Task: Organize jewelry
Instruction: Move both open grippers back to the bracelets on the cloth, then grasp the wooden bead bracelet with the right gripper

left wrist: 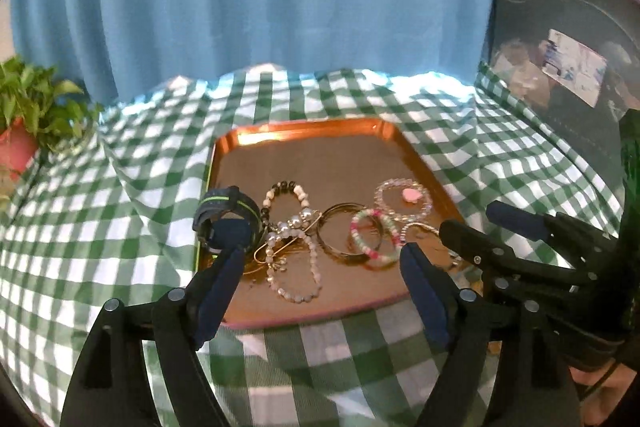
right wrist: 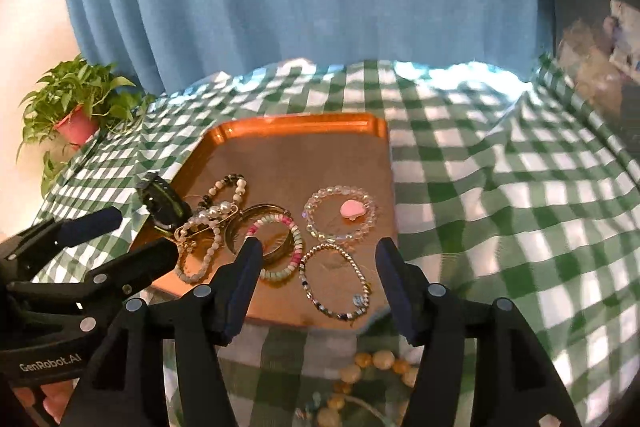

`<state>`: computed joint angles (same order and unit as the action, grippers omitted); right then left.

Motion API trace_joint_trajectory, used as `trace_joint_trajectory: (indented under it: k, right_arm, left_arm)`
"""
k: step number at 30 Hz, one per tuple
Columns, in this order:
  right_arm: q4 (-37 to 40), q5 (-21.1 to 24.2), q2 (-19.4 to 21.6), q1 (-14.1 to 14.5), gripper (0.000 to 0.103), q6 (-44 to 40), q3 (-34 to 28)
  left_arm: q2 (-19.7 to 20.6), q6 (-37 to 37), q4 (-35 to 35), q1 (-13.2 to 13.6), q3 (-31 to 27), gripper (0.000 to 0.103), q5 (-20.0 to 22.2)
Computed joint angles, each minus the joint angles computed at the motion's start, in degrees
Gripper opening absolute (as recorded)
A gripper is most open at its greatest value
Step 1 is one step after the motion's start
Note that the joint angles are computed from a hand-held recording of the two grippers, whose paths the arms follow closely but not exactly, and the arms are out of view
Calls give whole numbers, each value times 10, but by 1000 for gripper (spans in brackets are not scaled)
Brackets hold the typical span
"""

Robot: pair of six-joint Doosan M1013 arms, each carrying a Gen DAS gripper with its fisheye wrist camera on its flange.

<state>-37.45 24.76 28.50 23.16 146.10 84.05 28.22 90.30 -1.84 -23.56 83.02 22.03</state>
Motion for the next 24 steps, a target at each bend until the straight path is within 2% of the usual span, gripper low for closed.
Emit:
trace_joint_trajectory:
  k: [3, 6, 8, 11, 15, 17, 18, 19, 20, 22, 23, 24]
  right_arm:
    - [-36, -19, -23, 3, 57, 35, 27]
    - [-130, -36, -54, 8, 65, 118, 66]
    - [-171, -43, -71, 8, 65, 160, 87]
    - [-195, -40, -96, 6, 66, 199, 118]
    - [-218, -25, -117, 6, 65, 228, 146]
    - [-221, -26, -123, 4, 62, 232, 158]
    - [-216, -27, -123, 4, 56, 225, 162]
    - [-204, -28, -122, 2, 46, 208, 163]
    - [-193, -30, -120, 0, 40, 191, 164]
    - [-155, -36, -110, -6, 24, 140, 161]
    - [-130, -34, -105, -8, 20, 111, 157]
    - [-87, -31, -97, -12, 16, 66, 149]
  left_arm:
    - [-18, 21, -28, -5, 18, 81, -12]
    - [-37, 32, -55, -10, 37, 83, -28]
    - [-48, 58, -99, -12, 51, 83, -44]
    - [-57, 68, -126, -18, 64, 84, -57]
    - [-54, 164, -244, -21, 72, 84, -47]
    - [-46, 227, -306, -21, 69, 84, -31]
    - [-38, 269, -342, -20, 63, 84, -10]
    - [-31, 282, -351, -19, 58, 83, 5]
    - [-24, 293, -361, -19, 53, 81, 20]
    - [-9, 292, -359, -18, 40, 63, 47]
    - [0, 283, -349, -17, 30, 48, 67]
    - [9, 273, -337, -17, 19, 37, 86]
